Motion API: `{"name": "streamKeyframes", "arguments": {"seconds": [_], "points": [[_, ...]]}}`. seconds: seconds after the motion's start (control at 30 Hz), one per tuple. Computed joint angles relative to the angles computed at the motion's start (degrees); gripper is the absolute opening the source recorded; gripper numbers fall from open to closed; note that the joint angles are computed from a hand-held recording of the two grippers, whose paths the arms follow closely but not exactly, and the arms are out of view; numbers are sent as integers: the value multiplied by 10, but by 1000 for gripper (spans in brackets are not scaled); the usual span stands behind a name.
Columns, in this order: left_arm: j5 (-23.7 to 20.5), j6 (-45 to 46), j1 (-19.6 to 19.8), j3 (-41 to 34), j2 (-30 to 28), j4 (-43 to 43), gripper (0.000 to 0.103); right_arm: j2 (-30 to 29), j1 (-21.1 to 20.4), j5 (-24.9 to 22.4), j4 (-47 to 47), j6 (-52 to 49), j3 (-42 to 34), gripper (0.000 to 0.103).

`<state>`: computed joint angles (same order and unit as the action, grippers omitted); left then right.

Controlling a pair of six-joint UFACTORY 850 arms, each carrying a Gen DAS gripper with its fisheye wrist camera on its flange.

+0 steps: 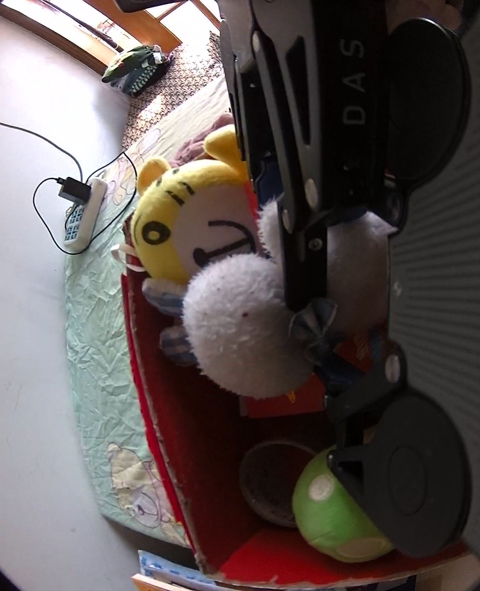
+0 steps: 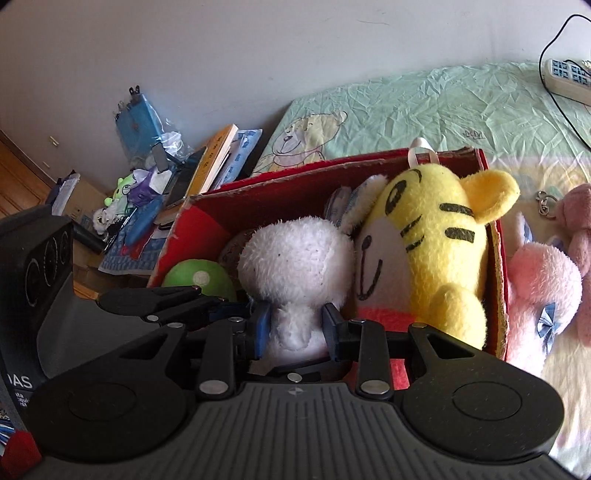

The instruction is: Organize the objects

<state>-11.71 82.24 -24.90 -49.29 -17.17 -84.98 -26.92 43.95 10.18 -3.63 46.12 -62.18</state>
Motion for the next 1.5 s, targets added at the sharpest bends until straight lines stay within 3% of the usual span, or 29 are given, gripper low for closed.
{"name": "streamKeyframes", "arguments": {"seconds": [0.3,0.43,0.63,1.03,1.23,1.5], "points": [[19,-37,-7,-1,-6,24,69,-9,-3,12,-3,17,0,35],[33,-85,-16,-1,-7,69,70,-11,-7,30,-34,80,8,41],[56,-170,-30,-3,-10,153,74,-7,-3,51,12,55,22,42],[66,-293,-33,-13,-19,278,83,-4,-3,71,12,84,34,42],[75,-303,-36,-11,-18,287,86,-1,-4,83,9,102,42,42],[72,-463,-37,-18,-21,446,89,0,3,100,75,52,51,43]]}}
